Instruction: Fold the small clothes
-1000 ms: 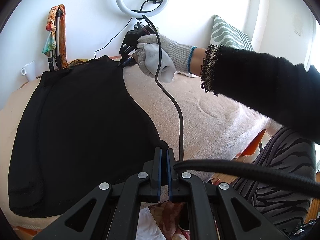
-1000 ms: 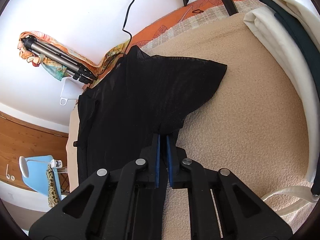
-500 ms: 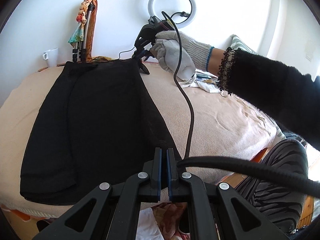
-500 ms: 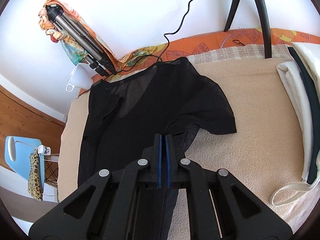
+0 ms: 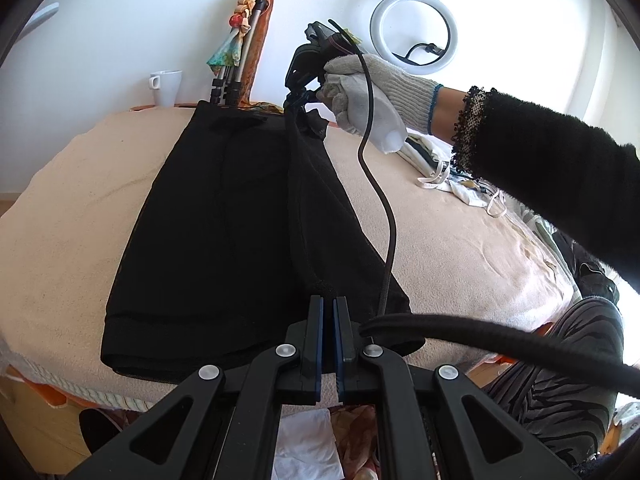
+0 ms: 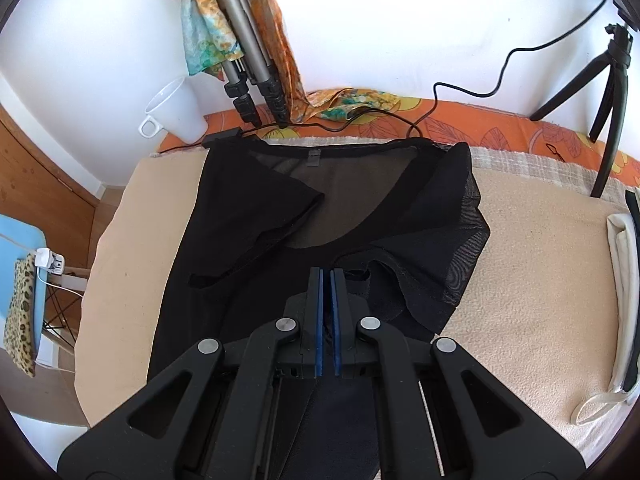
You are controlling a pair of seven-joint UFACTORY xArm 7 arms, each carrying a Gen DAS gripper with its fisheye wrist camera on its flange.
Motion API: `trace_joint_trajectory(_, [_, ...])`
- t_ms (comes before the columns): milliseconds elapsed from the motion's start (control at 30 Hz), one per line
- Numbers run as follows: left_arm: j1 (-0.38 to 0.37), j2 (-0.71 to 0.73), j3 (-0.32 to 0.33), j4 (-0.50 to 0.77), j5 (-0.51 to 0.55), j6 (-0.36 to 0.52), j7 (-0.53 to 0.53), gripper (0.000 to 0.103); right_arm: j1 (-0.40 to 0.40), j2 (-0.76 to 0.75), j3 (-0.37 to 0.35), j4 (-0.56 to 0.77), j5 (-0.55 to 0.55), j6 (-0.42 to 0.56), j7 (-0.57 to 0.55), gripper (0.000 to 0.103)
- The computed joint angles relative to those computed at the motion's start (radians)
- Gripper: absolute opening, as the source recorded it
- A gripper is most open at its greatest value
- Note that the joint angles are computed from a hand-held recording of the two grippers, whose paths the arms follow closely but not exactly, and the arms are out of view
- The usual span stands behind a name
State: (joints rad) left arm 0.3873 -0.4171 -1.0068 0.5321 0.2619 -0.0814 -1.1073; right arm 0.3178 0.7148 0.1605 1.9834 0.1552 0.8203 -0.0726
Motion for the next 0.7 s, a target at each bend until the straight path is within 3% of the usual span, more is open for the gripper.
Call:
trace_joint_trajectory(300, [-0.028, 0.025, 0.05, -0.011, 0.027, 0.047, -0.016, 0.001, 0.087, 0.111, -0.028, 0.138, -0.082, 0.062, 0.035, 0.005])
trace_joint_trajectory(533, [-0.038, 0.037, 0.066, 0.006, 0.087, 0.082, -0.065, 0.004, 0.084, 0.153, -0.01, 0.184, -0.066, 0.097, 0.02, 0.005])
trace_joint_trajectory(567, [-0.049, 0.039, 0.079, 0.005, 0.094, 0.083, -0.069, 0.007, 0.077, 0.163, -0.003, 0.201, -0.053, 0.109, 0.013, 0.005])
trace_joint_trajectory(633, [-0.073, 0.041, 0.106, 0.008, 0.108, 0.089, -0.075, 0.032, 0.061, 0.184, 0.013, 0.241, -0.023, 0.147, -0.001, 0.006])
trace_joint_trajectory(700, [-0.092, 0.024, 0.127, 0.005, 0.119, 0.096, -0.088, 0.039, 0.024, 0.175, 0.045, 0.236, 0.035, 0.165, -0.033, 0.016])
